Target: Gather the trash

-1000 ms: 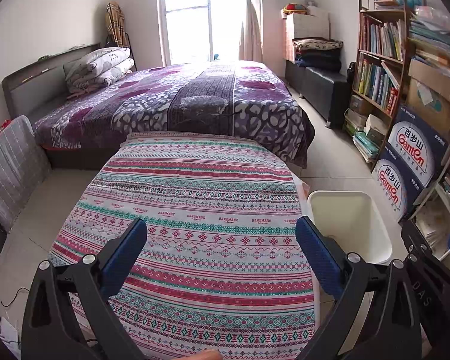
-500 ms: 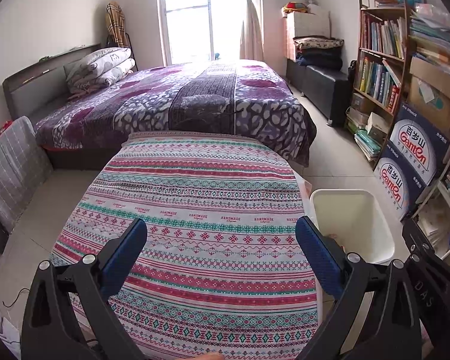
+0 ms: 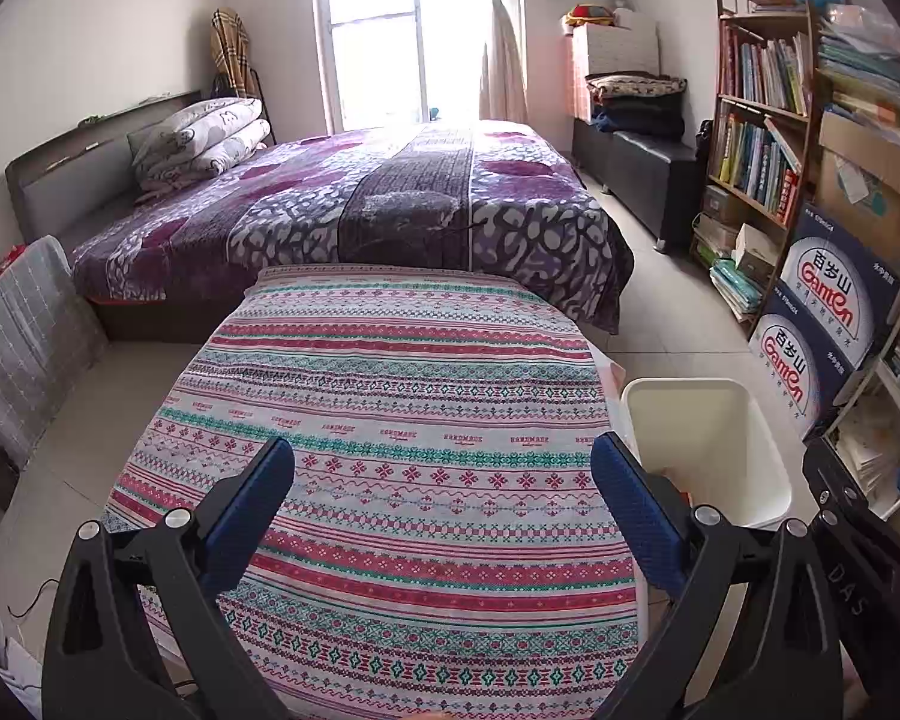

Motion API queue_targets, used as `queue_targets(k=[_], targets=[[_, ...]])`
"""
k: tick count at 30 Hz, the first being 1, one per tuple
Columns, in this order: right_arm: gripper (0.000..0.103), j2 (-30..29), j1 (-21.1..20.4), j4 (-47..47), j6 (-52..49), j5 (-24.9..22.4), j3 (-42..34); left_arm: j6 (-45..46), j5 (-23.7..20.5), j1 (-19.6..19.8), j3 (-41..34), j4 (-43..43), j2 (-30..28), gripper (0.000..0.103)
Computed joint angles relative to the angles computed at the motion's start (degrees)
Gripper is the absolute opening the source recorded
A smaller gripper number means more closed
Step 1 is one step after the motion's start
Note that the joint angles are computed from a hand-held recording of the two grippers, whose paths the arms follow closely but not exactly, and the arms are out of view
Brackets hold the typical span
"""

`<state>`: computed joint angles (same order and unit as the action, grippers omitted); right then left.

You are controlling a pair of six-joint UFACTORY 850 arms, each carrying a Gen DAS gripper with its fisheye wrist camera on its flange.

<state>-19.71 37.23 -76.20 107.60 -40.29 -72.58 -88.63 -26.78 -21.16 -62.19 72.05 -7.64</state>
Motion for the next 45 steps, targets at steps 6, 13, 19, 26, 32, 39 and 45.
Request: queue_targets(k=[6, 13, 19, 26, 32, 39, 45], targets=[[0.096, -0.22, 0.02, 0.25, 0.03, 0.44, -0.15, 0.07, -0.33, -0.13, -0.06, 0.16, -0.16, 0.096], [0.096, -0.19, -0.05, 0.32, -0.25, 1.05, -0.18, 1.13, 0.50, 0.26, 0.00, -0.91, -0.29, 0.096], [0.096, -0.20, -0.17, 1.16, -0.78, 1.84, -0.46, 1.36, 0.66, 0.33, -0.20, -0.90, -0.45, 0.096], [0.096, 0.16, -0.62, 1.95, -1.21, 3.00, -0.21, -2.01, 0.51, -0.06, 0.56, 3.42, -0.07, 0.093], [0.096, 0.12, -0.62, 2.09, -1.34, 3.01, -0.27, -2.30, 1.22, 0.13, 0.69, 3.72, 0.05, 0.093], [0.096, 0.05, -0.59, 2.23, -1.51, 2.97, -0.38, -1.19, 1.75, 0.39, 0.50, 2.28, -0.06, 0.093], [0.096, 0.02, -0.66, 2.43, -1.73, 3.04, -0.44, -0.47, 1.61, 0.50, 0.19, 1.10, -0.32, 0.093]])
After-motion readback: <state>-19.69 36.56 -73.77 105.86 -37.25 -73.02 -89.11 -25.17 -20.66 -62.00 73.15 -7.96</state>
